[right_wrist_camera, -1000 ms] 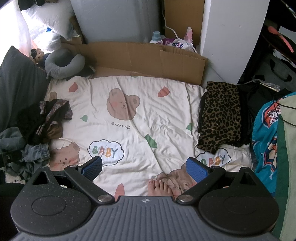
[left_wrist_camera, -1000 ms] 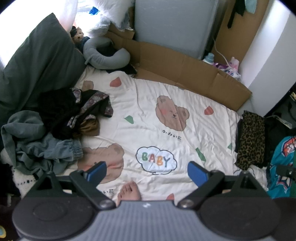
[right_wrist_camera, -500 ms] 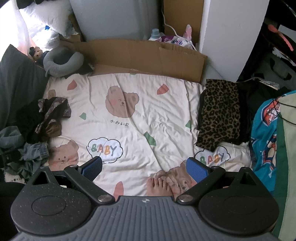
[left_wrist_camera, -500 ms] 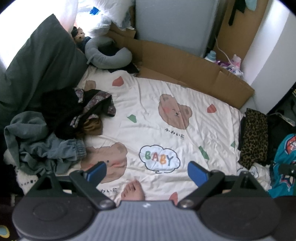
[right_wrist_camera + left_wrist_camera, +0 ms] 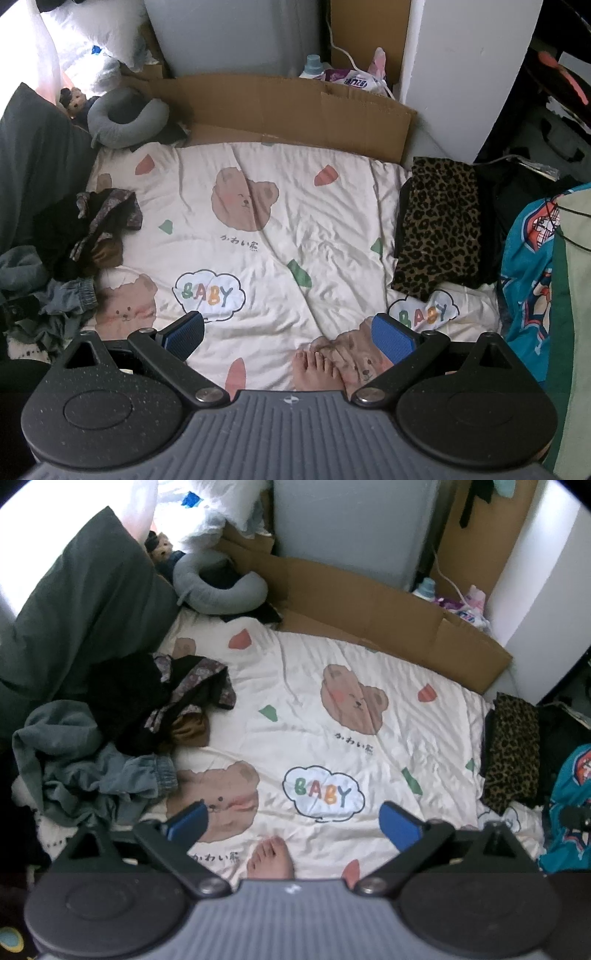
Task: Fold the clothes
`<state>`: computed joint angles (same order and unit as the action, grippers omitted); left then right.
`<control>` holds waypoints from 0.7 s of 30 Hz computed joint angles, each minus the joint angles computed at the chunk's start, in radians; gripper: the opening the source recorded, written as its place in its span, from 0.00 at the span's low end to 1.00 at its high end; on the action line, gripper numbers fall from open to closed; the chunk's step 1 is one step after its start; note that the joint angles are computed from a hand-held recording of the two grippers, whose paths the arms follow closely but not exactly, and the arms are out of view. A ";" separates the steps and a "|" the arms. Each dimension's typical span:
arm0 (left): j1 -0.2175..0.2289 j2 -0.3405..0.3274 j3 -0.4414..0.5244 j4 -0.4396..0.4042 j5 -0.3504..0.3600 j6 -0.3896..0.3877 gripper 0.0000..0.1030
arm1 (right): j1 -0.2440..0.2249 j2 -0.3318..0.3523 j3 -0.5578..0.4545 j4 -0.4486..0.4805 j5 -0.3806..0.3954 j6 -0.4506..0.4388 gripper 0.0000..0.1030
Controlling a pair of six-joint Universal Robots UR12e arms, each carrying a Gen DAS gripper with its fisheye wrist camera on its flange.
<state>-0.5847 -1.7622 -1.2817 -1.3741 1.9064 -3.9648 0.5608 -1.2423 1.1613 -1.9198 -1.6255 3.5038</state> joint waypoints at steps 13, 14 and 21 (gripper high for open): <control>0.023 0.040 -0.051 0.002 -0.027 -0.003 0.99 | -0.002 0.017 -0.024 0.012 0.012 0.000 0.97; 0.026 0.047 -0.062 0.017 -0.030 -0.005 0.99 | -0.001 0.019 -0.027 0.011 0.007 -0.001 0.97; 0.043 0.081 -0.107 0.086 -0.015 0.027 1.00 | 0.005 0.030 -0.044 0.005 -0.008 -0.002 0.97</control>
